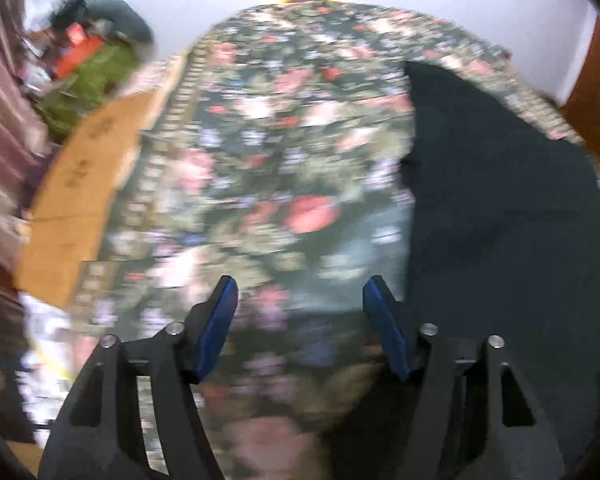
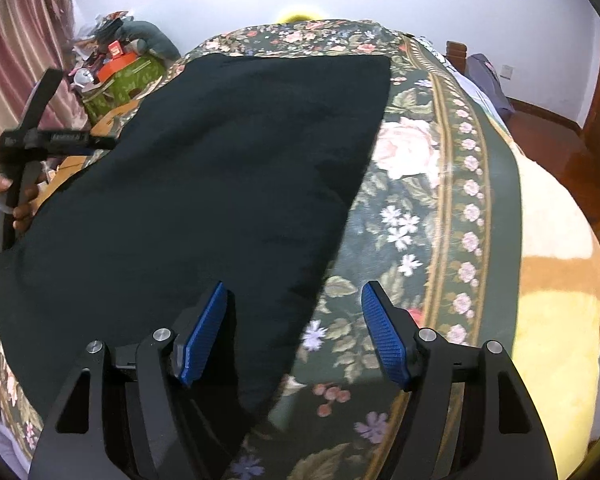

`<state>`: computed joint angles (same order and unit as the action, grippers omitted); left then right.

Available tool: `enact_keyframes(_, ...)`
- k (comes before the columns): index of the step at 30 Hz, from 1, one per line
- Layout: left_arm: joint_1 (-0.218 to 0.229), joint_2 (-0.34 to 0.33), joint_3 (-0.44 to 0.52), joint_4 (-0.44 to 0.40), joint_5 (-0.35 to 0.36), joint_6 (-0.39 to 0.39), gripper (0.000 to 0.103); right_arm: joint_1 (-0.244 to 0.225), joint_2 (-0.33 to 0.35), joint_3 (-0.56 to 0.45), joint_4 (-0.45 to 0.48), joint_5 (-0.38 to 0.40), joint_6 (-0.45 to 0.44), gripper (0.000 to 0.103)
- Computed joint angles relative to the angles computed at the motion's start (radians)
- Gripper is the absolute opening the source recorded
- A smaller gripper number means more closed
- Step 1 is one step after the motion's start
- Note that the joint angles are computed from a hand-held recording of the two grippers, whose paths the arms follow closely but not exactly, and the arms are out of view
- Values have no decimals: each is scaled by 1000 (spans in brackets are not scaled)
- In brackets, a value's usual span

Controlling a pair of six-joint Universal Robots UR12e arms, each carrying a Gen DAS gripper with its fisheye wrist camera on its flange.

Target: Fold small clothes

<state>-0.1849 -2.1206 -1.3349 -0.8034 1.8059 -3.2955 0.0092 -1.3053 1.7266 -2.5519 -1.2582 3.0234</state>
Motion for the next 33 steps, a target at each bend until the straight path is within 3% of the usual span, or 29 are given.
enact_keyframes(6,19,54,-62,36,-63,53,66,-1,14,-20,-24,1,26,66)
enact_keyframes(11,24,56,-52,45,-226,44,70,-3,47,-55,-42,22,67,66)
enact_keyframes(13,18,34,-20,28,-250,44,71,-7,63,-72,-52,32,90,66)
enact_keyframes(18,4,-28,61,-27,-245,56,71,-8,113,-142,-28,31,122,64)
enact_keyframes(22,5,-52,77,-11,-241,48,78,7,139,-183,-17,-10,75,45)
enact_keyframes(25,8,-54,67,23,-224,56,83,17,150,-197,-31,-51,16,21)
enact_keyframes(26,9,-54,65,32,-217,57,83,19,157,-205,-31,-47,2,17)
enact_keyframes(33,3,-51,58,51,-145,52,84,21,179,-250,-5,-45,18,15)
